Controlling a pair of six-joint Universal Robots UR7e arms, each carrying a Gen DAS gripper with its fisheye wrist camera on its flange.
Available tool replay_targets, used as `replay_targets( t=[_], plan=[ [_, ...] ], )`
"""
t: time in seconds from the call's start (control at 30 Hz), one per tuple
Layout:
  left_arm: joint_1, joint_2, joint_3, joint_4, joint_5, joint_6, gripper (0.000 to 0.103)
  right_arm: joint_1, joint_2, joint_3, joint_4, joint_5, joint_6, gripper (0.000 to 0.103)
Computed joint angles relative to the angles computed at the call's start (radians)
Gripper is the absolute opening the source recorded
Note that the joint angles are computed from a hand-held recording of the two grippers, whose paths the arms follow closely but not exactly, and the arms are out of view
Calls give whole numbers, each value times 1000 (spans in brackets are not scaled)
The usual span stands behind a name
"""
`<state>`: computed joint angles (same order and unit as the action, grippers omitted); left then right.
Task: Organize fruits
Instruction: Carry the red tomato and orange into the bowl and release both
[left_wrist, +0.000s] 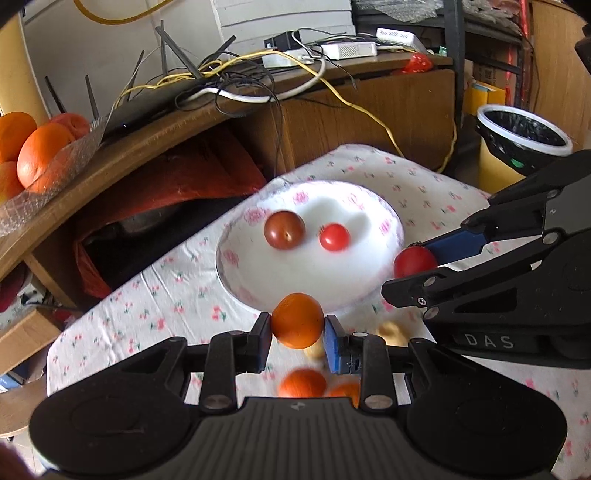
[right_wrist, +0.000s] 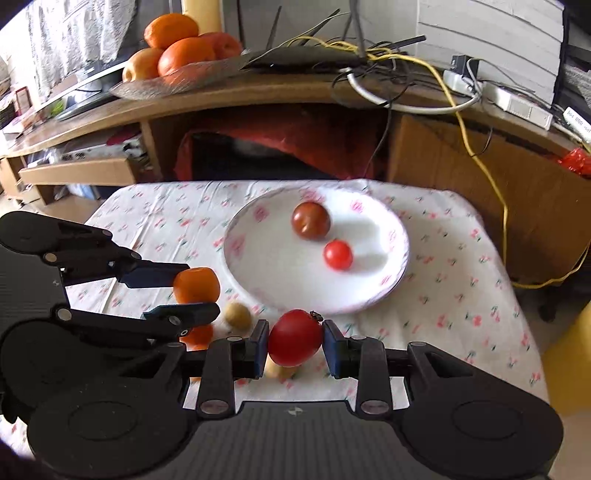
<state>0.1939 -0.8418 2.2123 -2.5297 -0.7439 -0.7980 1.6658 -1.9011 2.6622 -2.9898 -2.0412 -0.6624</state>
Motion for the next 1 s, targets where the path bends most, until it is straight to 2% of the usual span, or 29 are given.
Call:
replay_targets(
  t=[0.27, 0.47, 1.0],
  plan=[
    [70, 45, -38, -41, 51, 41, 38, -29, 161, -37, -188, 5, -48, 27],
    [103, 81, -55, -84, 66, 85, 38, -53, 246, -59, -274, 11, -85, 27],
    [137, 114, -66, -124, 69, 100, 38, -90, 323, -78, -335, 19, -119, 29]
  ],
)
